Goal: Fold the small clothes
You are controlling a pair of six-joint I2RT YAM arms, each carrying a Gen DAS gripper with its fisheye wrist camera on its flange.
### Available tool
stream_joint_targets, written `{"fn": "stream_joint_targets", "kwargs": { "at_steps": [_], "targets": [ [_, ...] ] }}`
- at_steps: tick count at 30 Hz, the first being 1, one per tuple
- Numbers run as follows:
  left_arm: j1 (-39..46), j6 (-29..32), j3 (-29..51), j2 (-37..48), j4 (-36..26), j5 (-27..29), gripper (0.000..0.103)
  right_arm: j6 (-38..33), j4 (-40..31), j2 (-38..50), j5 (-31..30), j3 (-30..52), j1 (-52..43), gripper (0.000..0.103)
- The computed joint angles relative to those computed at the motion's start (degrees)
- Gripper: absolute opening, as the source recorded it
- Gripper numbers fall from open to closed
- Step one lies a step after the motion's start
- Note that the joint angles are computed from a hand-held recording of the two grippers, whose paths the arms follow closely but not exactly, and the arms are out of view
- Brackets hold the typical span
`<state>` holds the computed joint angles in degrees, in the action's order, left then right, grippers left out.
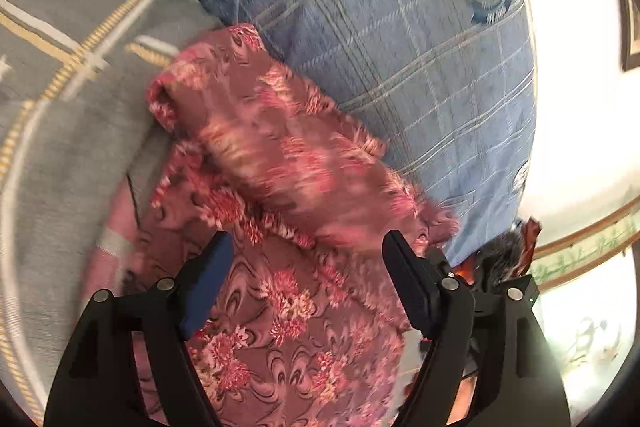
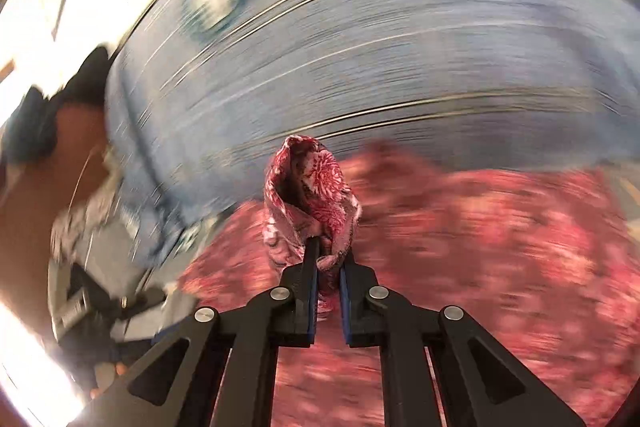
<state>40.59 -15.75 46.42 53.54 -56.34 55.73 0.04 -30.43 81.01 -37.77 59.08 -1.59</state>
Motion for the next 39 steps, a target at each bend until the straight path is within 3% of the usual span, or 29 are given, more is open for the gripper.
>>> {"fn": "stream_joint_targets", "kwargs": {
  "at_steps": [7,10,12,13,20,22,24,28,32,34,35,37,39],
  "targets": [
    [-1.3,-2.9,-1.4,0.2,3.3,-3.4,0.077,-2.2,-5.5,11.8,-3.1,4.6,-19.3,0.01],
    [-1.6,-3.8,-2.2,-0.7,4.9,-4.5,0.077,-0.2,-7.3,15.2,-11.0,5.3,-25.4,0.017],
    [-2.6,-5.4,-2.8,-1.4,6.8,-6.2,0.077,1.3,-6.9,16.4,-16.1,4.9,-27.6,0.04],
    [-2.6,-5.5,-3.1,-1.5,7.3,-6.4,0.076,2.8,-5.6,16.5,-17.4,4.4,-27.6,0.045],
    [-3.2,-7.1,-3.7,-2.2,9.1,-6.6,0.077,-1.8,-6.8,16.0,-5.8,8.5,-16.1,0.048],
    [-2.4,-7.2,-3.9,-1.8,9.4,-5.5,0.077,-4.9,-10.0,17.3,1.2,10.5,-11.4,0.045],
    [-0.9,-6.0,-3.9,-1.1,8.7,-4.2,0.077,-7.8,-9.1,15.2,4.0,9.5,-9.0,0.006],
    [1.3,-5.1,-3.7,0.2,8.1,-2.4,0.077,-4.4,-3.1,9.1,-5.9,6.0,-16.0,0.005],
    [0.7,-4.9,-3.5,0.3,7.8,-3.0,0.076,-7.7,-7.7,15.8,2.7,9.6,-20.5,0.005],
    [0.2,-5.8,-3.7,-0.3,8.4,-3.4,0.075,-9.6,-8.2,15.7,2.0,8.5,-22.1,0.006],
    [0.2,-5.9,-3.8,-0.5,8.5,-3.6,0.071,-9.7,-7.6,13.9,1.6,7.3,-22.3,0.006],
    [0.5,-6.6,-4.2,-0.9,9.0,-3.6,0.05,-8.9,-6.9,11.4,-0.4,6.3,-22.2,0.006],
    [1.4,-5.8,-3.9,0.0,8.0,-3.9,0.049,-8.2,-5.6,8.8,-5.0,5.6,-23.0,0.006]
  ]
}}
